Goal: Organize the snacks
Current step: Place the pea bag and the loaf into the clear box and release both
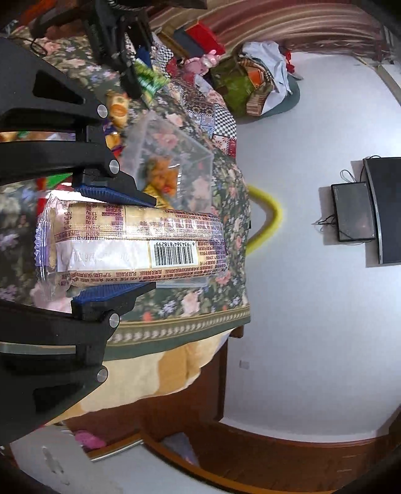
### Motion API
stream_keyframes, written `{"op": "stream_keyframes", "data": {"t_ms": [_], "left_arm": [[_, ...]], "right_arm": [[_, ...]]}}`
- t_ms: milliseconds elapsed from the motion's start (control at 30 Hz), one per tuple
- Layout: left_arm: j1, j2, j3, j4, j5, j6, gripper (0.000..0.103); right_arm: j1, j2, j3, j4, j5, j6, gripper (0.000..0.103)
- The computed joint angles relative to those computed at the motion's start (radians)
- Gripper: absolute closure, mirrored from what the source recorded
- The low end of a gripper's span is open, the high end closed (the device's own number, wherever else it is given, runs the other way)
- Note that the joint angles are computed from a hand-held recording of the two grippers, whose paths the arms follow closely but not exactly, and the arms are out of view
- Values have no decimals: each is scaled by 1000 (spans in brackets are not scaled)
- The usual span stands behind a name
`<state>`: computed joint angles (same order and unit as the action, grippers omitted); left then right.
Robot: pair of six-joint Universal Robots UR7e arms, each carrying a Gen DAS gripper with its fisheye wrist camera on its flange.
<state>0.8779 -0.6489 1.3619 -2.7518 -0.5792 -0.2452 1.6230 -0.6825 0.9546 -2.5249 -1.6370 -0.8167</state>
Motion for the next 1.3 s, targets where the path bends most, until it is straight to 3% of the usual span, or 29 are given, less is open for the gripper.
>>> {"op": "stream_keyframes", "data": {"t_ms": [333, 700, 967, 1300], "left_arm": [[53, 84, -168, 51, -55, 33, 55], [90, 161, -319, 130, -82, 62, 55], [106, 194, -375, 178, -80, 64, 53], [106, 180, -363, 209, -99, 29, 46]], "right_arm": [[22, 116, -172, 148, -10, 31, 61], [32, 353, -577, 457, -87, 112, 61], [36, 454, -756, 566, -137, 89, 61], [37, 447, -741, 576, -154, 74, 61]]}}
